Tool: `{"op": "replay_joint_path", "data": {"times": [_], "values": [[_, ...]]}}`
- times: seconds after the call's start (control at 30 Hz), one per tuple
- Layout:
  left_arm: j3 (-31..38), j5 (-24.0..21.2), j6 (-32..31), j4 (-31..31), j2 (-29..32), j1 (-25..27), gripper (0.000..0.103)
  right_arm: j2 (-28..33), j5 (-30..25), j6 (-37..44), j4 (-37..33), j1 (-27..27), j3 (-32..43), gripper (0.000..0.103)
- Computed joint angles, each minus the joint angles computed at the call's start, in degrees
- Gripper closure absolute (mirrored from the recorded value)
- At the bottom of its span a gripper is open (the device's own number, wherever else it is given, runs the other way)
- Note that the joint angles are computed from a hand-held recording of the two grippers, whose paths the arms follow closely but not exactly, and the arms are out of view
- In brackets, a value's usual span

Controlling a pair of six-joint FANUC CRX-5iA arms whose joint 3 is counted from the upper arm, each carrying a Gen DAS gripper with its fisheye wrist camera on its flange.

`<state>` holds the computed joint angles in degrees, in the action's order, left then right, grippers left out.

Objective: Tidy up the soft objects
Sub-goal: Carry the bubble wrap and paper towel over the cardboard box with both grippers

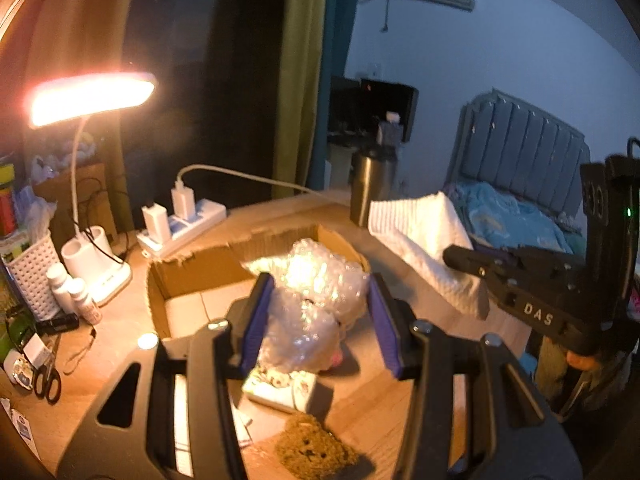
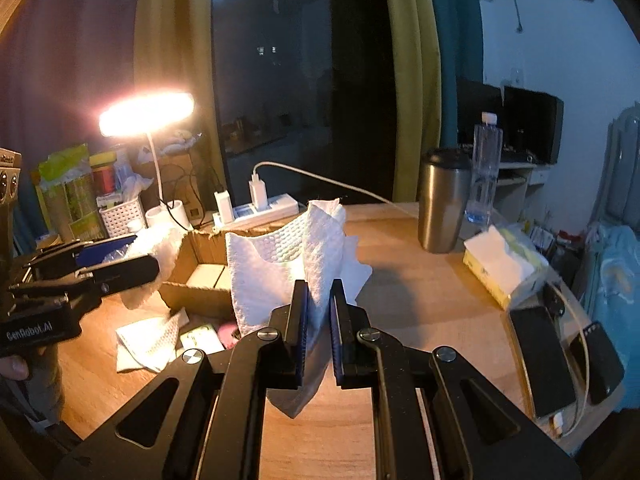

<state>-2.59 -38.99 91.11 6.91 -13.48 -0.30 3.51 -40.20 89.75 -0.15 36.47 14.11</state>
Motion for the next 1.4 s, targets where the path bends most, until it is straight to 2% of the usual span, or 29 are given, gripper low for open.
{"op": "replay_joint_path", "data": {"times": [0.43,0.93,1.4], "values": [[1.8,5.4,-1.8,2.3,0.0,4.4,0.054,3.9,0.6,1.2,2.7,1.6,6.8,0.092],[6.5,8.9,-1.5,2.7,5.8,7.9,0.054,12.8,-2.8,5.0,0.0,0.2,19.7,0.092],[9.9,4.1,2.0,1.5,14.3,8.7,0.054,23.8,-11.3,6.7,-4.2,-2.0,31.4,0.091]]}}
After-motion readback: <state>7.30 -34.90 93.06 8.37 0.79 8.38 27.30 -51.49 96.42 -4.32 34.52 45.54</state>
